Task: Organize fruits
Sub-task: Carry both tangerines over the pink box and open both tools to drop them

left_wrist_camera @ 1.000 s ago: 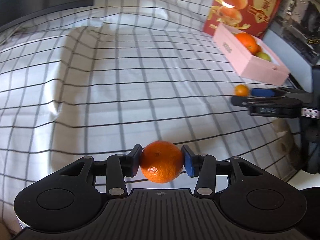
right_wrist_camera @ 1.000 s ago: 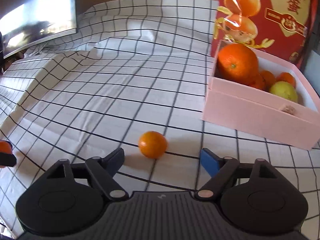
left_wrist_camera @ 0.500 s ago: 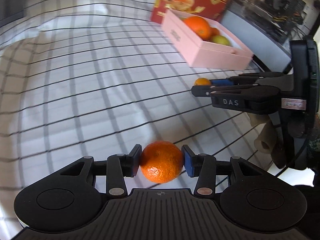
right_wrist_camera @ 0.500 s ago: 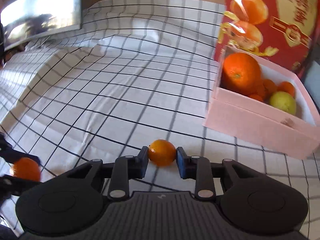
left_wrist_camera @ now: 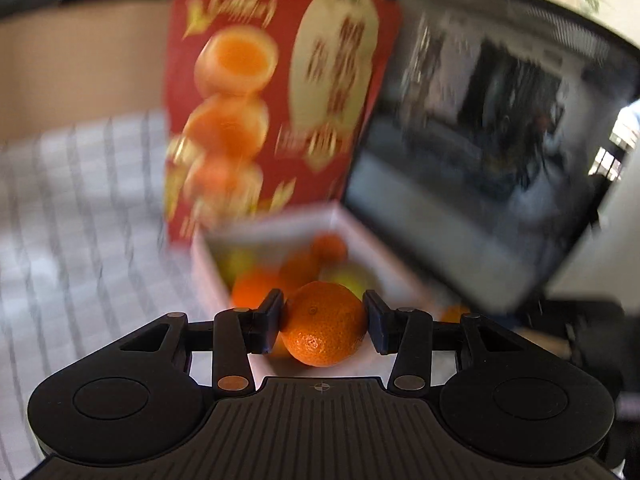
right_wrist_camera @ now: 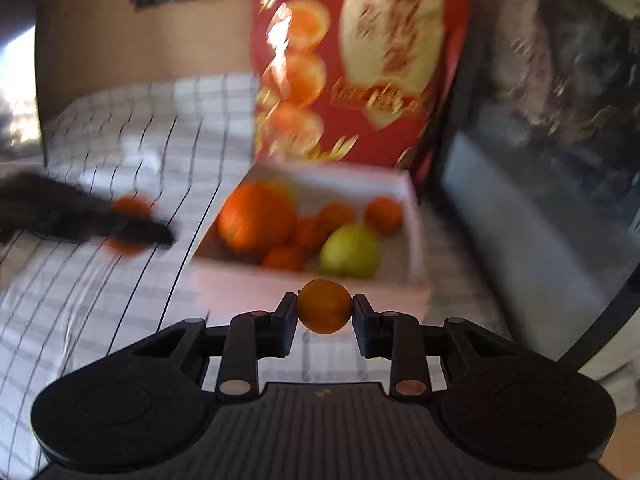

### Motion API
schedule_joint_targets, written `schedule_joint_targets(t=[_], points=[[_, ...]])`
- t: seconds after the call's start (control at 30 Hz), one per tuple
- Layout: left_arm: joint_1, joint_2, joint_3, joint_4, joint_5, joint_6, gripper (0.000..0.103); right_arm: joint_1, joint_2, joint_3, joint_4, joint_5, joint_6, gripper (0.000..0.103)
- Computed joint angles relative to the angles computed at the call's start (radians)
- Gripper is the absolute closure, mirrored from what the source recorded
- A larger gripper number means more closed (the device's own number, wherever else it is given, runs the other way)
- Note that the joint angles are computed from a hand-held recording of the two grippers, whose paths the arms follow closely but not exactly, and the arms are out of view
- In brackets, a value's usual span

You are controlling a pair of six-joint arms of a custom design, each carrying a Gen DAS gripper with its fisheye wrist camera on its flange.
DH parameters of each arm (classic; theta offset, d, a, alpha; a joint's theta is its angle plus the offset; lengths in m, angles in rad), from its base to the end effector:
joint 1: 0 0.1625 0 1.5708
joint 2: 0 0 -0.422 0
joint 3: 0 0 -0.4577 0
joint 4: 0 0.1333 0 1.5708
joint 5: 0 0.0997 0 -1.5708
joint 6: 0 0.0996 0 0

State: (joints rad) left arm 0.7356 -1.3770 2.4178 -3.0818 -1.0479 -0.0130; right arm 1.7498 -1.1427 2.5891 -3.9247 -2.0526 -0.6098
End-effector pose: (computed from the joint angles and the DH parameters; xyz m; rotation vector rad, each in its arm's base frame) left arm -0.2039 -0.4314 0.1499 0.9270 2.5626 -0.8931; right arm 0.1504 -0.3416 0.1165 0.6339 -2.2452 0.9820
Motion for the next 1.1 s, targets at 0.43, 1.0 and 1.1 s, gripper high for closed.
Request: schedule_joint_targets(t=[0.43,1.0,1.1], points=[[0.063,0.277,-0.275,-0.061,0.003,0.005,0.054,-0.079,-0.028,-0.123,0.082,0.132,-0.075,0.074],[-0.053,-0.050,0.111,-0.051,0.283,-0.180,0.055,-0.114,0.079,-0.314,0.272,0.196,0.015,0.071],[-0.076,-0.113,0.180,0.014,0.315,-0.272,0.055,-0.111,0.097,-0.339,0.328,0.180,0.045,0.050]])
